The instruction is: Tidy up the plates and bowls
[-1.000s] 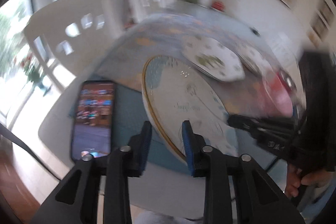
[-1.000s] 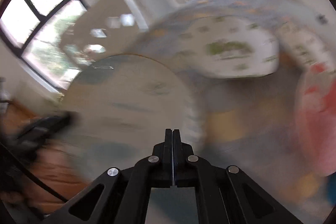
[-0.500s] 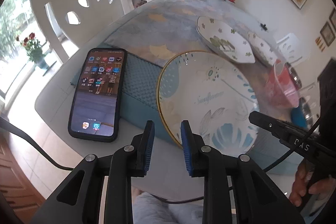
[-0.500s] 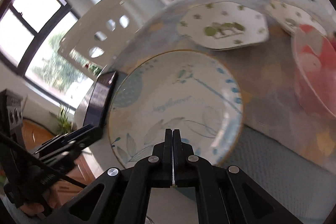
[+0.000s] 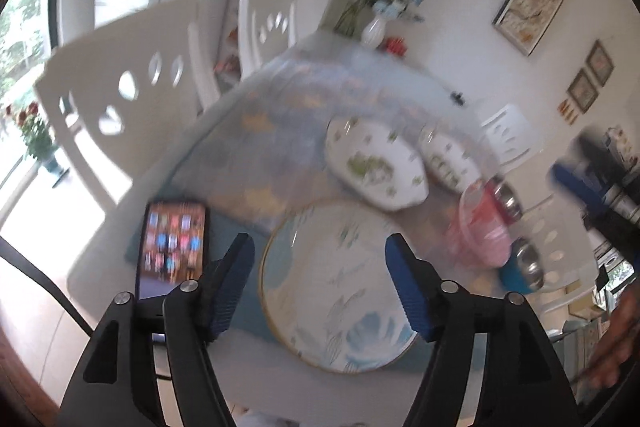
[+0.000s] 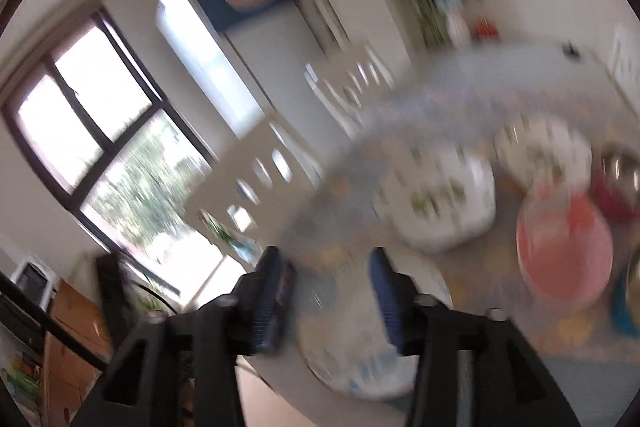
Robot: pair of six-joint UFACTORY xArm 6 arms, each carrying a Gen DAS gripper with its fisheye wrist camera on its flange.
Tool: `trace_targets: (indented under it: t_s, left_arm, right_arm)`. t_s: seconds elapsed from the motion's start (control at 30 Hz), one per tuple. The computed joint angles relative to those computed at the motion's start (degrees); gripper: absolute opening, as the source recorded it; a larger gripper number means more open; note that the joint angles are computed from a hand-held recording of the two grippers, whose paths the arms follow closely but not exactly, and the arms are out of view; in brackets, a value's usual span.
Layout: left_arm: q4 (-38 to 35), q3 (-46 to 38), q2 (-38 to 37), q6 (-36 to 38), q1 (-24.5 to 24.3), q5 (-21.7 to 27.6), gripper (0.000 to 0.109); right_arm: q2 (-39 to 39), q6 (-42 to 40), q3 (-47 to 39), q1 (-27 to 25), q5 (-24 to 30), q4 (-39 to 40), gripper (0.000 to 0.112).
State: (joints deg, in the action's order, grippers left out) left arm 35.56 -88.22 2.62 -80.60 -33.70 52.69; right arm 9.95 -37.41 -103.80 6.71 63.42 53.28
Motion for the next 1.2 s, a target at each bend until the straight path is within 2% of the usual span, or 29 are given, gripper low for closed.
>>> trace_targets:
  t_s: [0.07,0.13,0.2,0.27,0.33,0.4,0.57,0.7,0.8,0.87,0.97,1.03,1.13,1.2]
  left_arm:
    - [1.38,-0.6,-0.38,0.47,0.75,-0.95,0.076]
    - [1.94,-1.47,-0.12,1.43,1.89,-2.06,0.079]
    - [2.06,-2.74,0.56,3.29,3.21,-2.23,0.08]
    - [1.49,-2.96,0.83,4.76,4.59,-3.62,0.08]
    - [0.59,-2.12,0.6,5.56,6.2,-6.97,0.082]
    - [-1.23,-2.78,1.5,7.05,8.02,-9.65,0.083]
    - [-6.63,-8.11,6.2,14.21,10.58,-10.34,0.084]
    - [-12.82,-12.19,10.6,19.93,12.33,-12.01,0.085]
    - [-22.64,-14.8,14.23,25.05,13.98,-12.83,0.087]
    - [-27.83,-16.01,16.39,26.49,14.66,-12.23,0.087]
    - [-31.31,-16.86,18.88,27.45,15.05,-13.04,0.087]
    - [-32.4,-20.42,21.72,29.0,15.19,-10.84,0.087]
    - [-34.18,-26.41,26.48,31.94,15.81,-8.12,0.087]
    - [-36.22,-30.13,29.46,33.46,16.42,-6.24,0.087]
  right_arm:
    - [-0.92,-4.56,-1.16,-0.11,-2.29,6.26,0.061]
    - [-2.19,-10.72,-0.98,-0.2,-5.09,13.46,0.087]
    - [-3.49,-15.33,0.4,-0.27,-8.12,19.38,0.1]
    - [-4.22,-16.68,1.8,0.7,-13.21,20.24,0.103]
    - [-3.53,-14.99,2.13,1.62,-16.53,17.86,0.103]
    - [-1.44,-10.61,1.15,2.06,-16.82,14.43,0.103]
    - [6.5,7.05,-3.56,2.56,-12.8,3.91,0.103]
    - [14.98,19.2,-11.77,0.48,-1.56,2.87,0.103]
    - [21.51,27.38,-18.55,-0.19,3.94,1.82,0.103]
    - [24.22,30.89,-21.44,-0.21,5.75,-0.13,0.103]
    - [30.3,35.92,-28.36,-0.68,9.02,-2.84,0.102]
    - [35.27,39.77,-35.22,-0.73,11.05,-5.4,0.102]
    - [38.23,41.89,-38.6,-0.85,11.61,-7.69,0.102]
    - [40.47,44.1,-39.8,-1.26,12.45,-6.09,0.102]
